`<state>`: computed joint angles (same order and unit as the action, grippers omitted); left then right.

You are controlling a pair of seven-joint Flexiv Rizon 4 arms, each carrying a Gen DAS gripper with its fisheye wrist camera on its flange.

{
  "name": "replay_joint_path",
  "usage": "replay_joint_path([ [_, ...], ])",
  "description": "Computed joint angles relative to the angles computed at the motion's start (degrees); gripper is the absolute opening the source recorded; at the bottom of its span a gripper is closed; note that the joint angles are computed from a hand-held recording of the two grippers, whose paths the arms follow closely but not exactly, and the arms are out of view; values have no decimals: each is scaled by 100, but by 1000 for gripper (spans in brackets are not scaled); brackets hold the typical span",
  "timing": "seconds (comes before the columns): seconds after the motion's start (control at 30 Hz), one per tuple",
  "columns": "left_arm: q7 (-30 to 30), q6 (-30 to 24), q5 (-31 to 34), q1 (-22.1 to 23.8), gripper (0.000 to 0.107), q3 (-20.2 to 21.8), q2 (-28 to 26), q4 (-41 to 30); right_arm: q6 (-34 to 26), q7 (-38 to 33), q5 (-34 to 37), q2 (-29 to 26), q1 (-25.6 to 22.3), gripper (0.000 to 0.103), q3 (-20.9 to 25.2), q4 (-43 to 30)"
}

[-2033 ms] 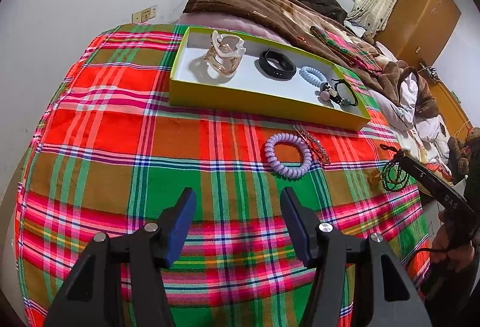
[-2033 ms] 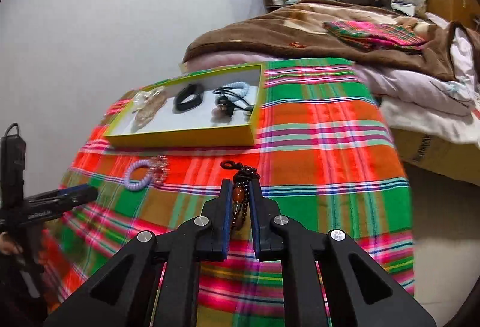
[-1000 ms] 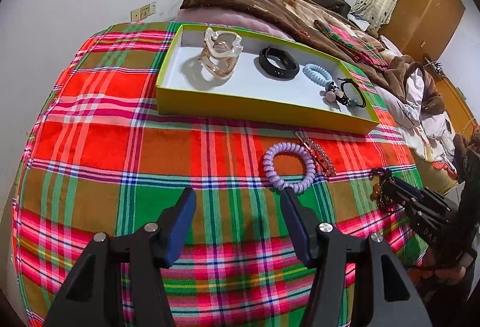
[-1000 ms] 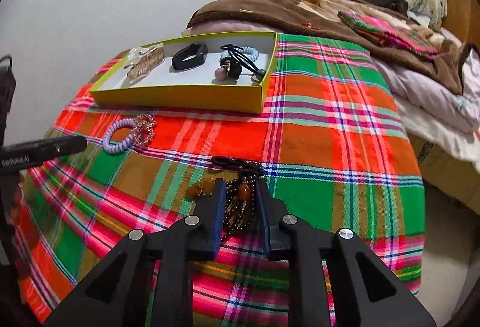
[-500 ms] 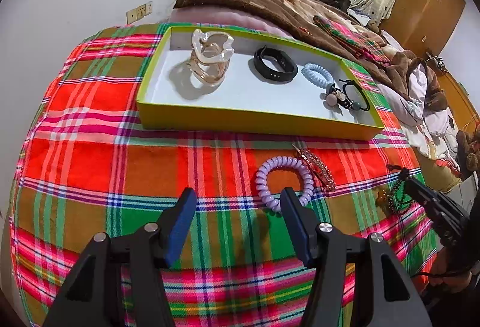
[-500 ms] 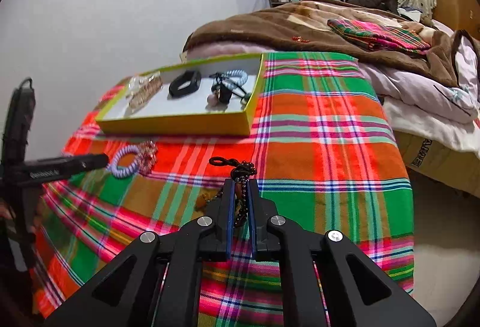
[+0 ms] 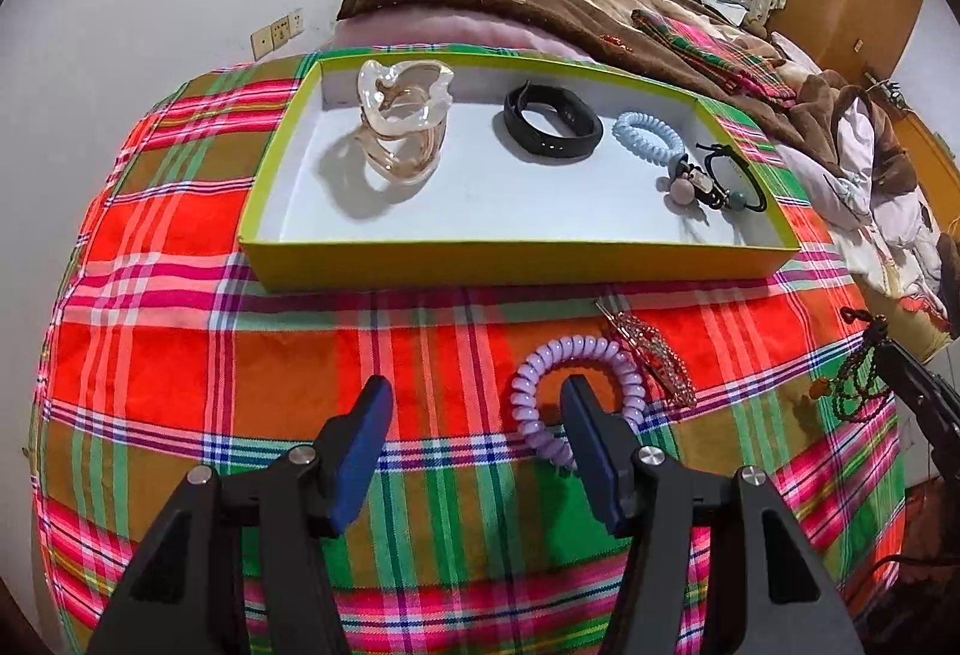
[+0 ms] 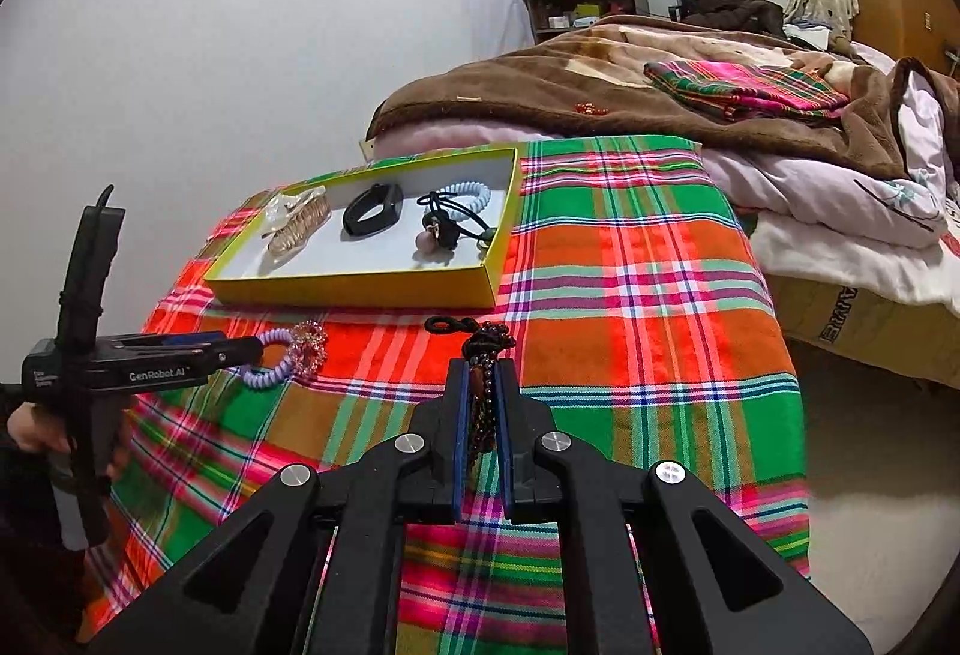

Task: Organize jewelry
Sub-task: 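Grasp the lavender coil hair tie with the left tool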

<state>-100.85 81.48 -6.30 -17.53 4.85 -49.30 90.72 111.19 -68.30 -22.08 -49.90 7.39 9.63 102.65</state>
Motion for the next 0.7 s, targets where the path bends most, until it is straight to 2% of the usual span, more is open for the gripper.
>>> replay_joint_path([
  [0.33,-289,-497,486,-480,60,650,-154,-456,51,1,-42,-7,-46,8,46,-1],
  [0.57,-441,-507,696,-399,59,566,-140,-484,52,19,-67,-11,-64,8,58,-7],
  [0.7,-418,-477,758,-356,52,498,-128,-476,39,24,-67,-7,-52,8,51,-6],
])
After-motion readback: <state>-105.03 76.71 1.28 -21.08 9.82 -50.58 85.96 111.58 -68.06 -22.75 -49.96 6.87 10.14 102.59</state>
